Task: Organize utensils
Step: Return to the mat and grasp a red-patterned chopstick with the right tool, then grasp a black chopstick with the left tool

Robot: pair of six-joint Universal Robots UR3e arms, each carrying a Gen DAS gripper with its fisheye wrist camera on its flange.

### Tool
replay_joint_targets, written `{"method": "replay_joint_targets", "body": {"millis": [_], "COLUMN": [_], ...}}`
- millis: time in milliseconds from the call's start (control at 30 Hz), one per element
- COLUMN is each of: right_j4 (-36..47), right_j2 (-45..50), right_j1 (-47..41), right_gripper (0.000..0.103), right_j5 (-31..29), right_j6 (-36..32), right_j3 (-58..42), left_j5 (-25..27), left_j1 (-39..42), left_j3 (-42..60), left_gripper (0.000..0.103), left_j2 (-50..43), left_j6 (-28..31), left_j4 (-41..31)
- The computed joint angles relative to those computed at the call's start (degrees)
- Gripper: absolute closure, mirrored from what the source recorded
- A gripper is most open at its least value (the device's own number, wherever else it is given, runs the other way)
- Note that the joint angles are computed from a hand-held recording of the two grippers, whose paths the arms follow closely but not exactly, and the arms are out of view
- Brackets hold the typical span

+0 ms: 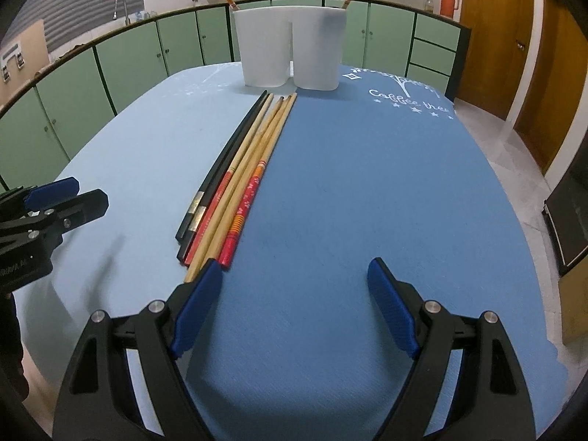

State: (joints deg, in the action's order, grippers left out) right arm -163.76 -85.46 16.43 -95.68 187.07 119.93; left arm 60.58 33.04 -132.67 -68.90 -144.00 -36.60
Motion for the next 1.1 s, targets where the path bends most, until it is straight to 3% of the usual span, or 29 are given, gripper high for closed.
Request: {"method": "replay_joint_targets", "body": {"millis": [233,433,500,600,700,733,767,1100], "right_j4": [1.09,0.76,0.67,-2.13,-2.37,-2.09,-1.80,-0.93], "right_j2": [-0.29,-1.48,-0.44,0.86,0.70,0.54,0.18,-4.27], "right_j1": [0.34,-0.63,-0.31,-0.30,-1.24,-1.90,-2.67,-8.34], "right_gripper": [0.024,0.024,0.030,0.049,0.078,0.092,0.097,0.098], "right_j5": [-4.63,-1.18,-0.46,0.31,1.79,2.50,3.21,6.83], "right_j6": [1.30,0.95,0.68,-0.05,-0.74,-0.88,-0.90,-1.44], "right_j3": [-0.20,0.70,-0.05,-0.07,-0.15,-0.18,0.00,3.66], "left_j5": [0.22,0.10,-0.14,-0.08,1.04,1.62,1.98,5.08], "left_j1": [-0.43,-0.80,-1.18,-2.04,-4.02,-4.93,-5.59,-12.42], "left_j3": [0.35,0.50,0.59,0.52,1.17,1.33,1.37,2.77], "left_gripper": [0.041,0.041,0.041,0.041,0.041,0.041,0.041,0.041], "left_j2": [-0.79,-1.25,-1.13,-1.14,-2.28,-2.72,-3.02,-7.41], "left_j6": [-0.66,-1.10,-0.86,-0.48,-0.67,-0.84,-1.01,-4.88], "left_j4": [0.67,1.00,0.45,-0.06,-0.63,-0.55,-0.42,1.39]}}
